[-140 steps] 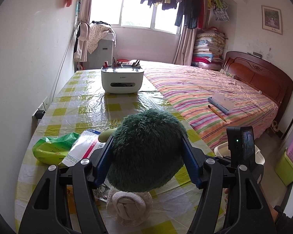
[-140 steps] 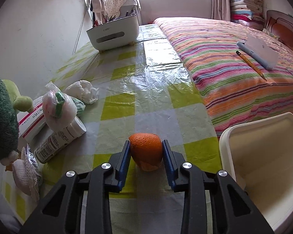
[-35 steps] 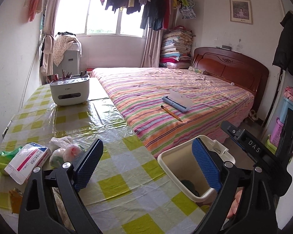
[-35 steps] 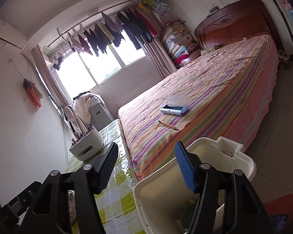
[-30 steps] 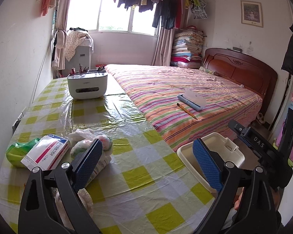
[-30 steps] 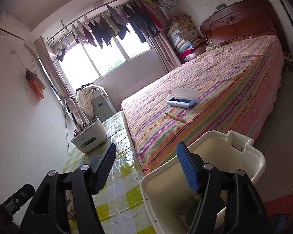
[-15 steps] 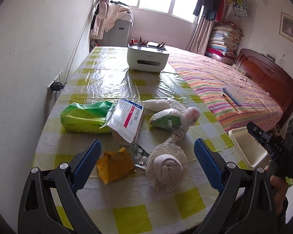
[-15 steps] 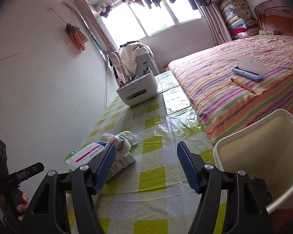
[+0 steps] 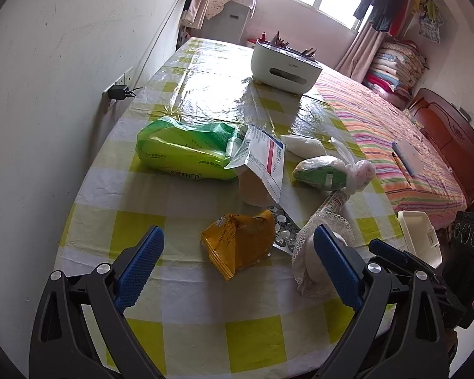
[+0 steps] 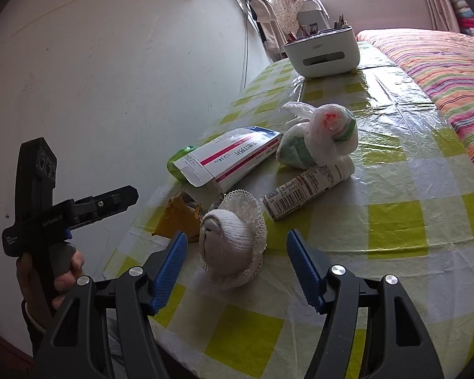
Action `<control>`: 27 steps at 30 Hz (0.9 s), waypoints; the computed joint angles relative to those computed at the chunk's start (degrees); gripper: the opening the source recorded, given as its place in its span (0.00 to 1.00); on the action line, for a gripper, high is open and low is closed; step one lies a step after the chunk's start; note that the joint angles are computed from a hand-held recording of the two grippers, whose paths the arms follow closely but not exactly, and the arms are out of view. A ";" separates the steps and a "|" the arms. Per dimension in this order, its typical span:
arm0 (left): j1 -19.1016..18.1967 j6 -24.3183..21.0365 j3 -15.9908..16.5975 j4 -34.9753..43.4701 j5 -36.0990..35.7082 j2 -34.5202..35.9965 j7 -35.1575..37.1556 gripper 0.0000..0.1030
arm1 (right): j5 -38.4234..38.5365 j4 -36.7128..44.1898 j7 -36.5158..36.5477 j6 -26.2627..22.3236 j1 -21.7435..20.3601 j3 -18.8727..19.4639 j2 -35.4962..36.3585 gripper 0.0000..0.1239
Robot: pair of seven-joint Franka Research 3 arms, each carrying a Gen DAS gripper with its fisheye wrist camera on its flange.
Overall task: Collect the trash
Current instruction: 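Grasp the white knitted ball with the right tool while the left tool approaches the yellow packet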
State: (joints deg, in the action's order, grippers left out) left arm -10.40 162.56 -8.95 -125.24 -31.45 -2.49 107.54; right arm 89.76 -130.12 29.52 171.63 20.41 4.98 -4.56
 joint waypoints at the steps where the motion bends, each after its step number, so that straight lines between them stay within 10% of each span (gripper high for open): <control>1: 0.15 -0.11 -0.02 0.07 0.86 0.19 -0.97 0.91 | -2.62 0.36 2.38 1.48 0.29 0.55 0.89 0.51; 16: 1.79 -2.63 -0.62 1.66 3.18 2.28 -4.54 0.91 | -25.95 2.29 24.46 3.49 0.39 2.07 6.87 0.45; 19: 2.06 -3.11 -0.98 2.04 6.04 2.85 -6.87 0.91 | -19.04 2.85 16.93 3.84 0.03 3.21 6.47 0.30; 22: 2.25 -3.75 -1.32 2.48 6.87 3.41 -7.24 0.91 | -21.59 1.61 19.51 6.61 0.68 3.09 6.08 0.30; 27: 2.36 -2.57 -1.77 2.45 12.43 4.29 -11.28 0.91 | -3.92 2.72 5.81 6.05 0.40 2.30 4.33 0.30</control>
